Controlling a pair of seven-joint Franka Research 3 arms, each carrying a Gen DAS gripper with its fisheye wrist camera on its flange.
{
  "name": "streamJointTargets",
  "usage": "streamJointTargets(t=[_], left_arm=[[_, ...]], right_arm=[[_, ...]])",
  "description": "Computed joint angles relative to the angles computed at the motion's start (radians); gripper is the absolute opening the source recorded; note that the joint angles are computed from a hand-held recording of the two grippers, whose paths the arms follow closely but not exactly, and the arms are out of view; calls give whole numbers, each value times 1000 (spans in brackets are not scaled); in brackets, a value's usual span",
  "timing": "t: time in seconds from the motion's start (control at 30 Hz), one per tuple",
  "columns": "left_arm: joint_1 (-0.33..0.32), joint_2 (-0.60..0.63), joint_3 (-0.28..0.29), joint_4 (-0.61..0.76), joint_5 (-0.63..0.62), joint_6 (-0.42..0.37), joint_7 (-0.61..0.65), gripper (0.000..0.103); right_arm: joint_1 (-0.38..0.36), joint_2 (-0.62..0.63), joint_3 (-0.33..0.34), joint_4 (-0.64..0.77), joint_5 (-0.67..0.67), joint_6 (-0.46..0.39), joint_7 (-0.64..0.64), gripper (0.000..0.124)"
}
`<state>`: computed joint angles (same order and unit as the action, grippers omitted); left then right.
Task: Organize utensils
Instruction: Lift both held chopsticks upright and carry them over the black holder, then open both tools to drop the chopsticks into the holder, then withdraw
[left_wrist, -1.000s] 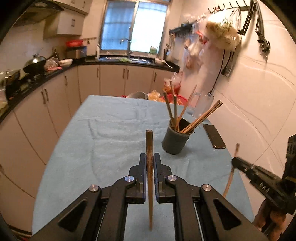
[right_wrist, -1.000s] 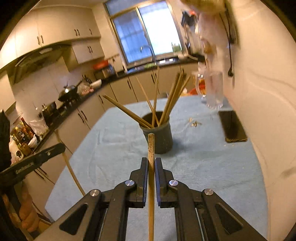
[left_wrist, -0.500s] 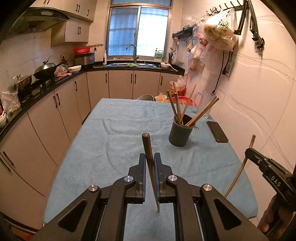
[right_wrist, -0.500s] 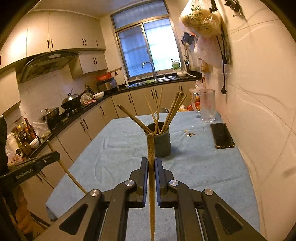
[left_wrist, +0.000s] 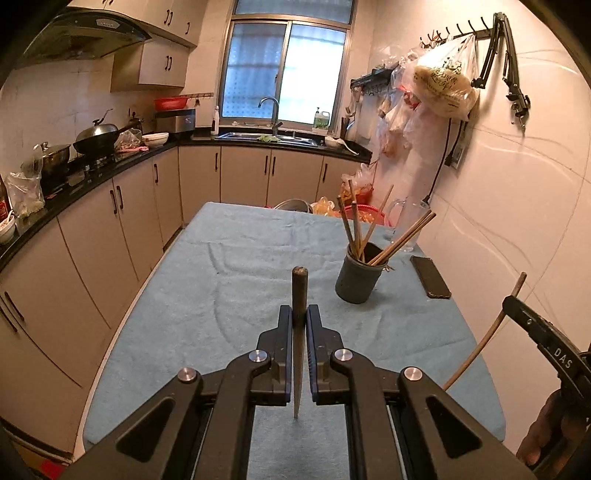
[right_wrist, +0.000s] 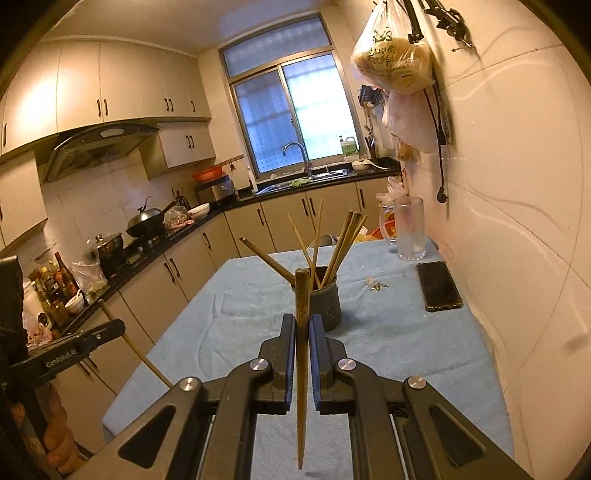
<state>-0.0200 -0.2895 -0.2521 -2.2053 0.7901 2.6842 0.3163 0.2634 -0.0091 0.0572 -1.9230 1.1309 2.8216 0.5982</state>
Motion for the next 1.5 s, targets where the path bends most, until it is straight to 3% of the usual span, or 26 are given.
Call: streamJointTargets(t=[0.2,0.4,0.6,0.77,0.93,1.17,1.23,1.27,1.5], left_arm=[[2,-11,20,-8,-48,75,4,7],[44,4,3,46,-7,128,-38,7],[69,110,-11,198,105,155,-96,7],[43,231,17,346,241,172,-184,7],[-20,366,70,518,313,155,-190,7],[-101,530,143,702,252,139,-77,7],[-114,581,151,754,193,121,-14,7],[-115,598,152,768,158,122,18,7],[-151,657,187,804,5,97,147,7]], right_arm=[[-2,2,-2,13,60,-1,-39,8],[-10,33,0,72,134,17,-66,8],[-28,104,20,183,161,36,-69,8],[-47,196,53,313,179,71,-78,8],[-64,315,95,480,114,119,-42,8],[-48,494,128,713,-43,218,100,8],[-37,543,130,772,-96,246,139,8],[-16,572,102,806,-148,244,199,8],[4,685,87,925,-322,217,359,8]])
